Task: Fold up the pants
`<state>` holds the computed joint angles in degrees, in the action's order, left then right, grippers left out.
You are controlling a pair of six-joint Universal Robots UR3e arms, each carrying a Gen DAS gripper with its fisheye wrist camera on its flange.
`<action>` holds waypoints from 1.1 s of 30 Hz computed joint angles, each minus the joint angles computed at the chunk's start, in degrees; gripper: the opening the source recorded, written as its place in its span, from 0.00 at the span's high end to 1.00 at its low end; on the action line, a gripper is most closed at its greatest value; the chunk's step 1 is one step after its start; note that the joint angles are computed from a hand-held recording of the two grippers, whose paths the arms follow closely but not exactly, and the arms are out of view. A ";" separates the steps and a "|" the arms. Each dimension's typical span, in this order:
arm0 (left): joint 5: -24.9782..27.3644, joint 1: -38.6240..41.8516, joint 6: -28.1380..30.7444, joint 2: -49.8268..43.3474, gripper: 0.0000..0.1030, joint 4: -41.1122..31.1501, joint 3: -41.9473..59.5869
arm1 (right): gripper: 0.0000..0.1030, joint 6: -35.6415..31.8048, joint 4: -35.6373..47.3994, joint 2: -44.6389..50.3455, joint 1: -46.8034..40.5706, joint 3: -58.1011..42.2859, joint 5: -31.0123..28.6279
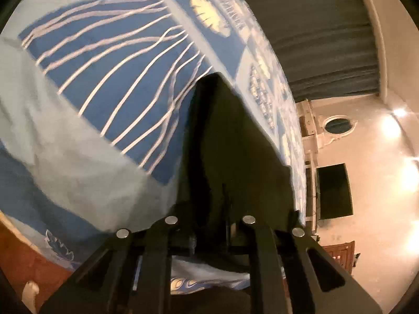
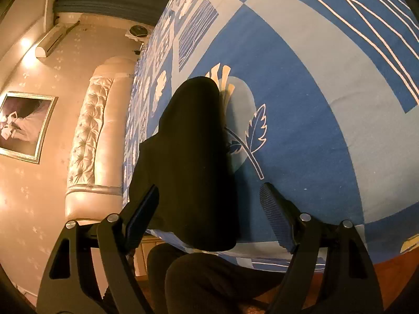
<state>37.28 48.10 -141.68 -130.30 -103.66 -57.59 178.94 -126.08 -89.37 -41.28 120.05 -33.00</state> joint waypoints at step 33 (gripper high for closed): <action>5.70 -52.49 -19.76 16.21 0.87 36.16 -4.98 | 0.23 3.30 -0.99 -6.97 0.78 -1.72 -5.39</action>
<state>42.97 -4.39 -161.44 -114.09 -67.50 -62.57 182.24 -127.08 -96.34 -40.50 118.33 -38.39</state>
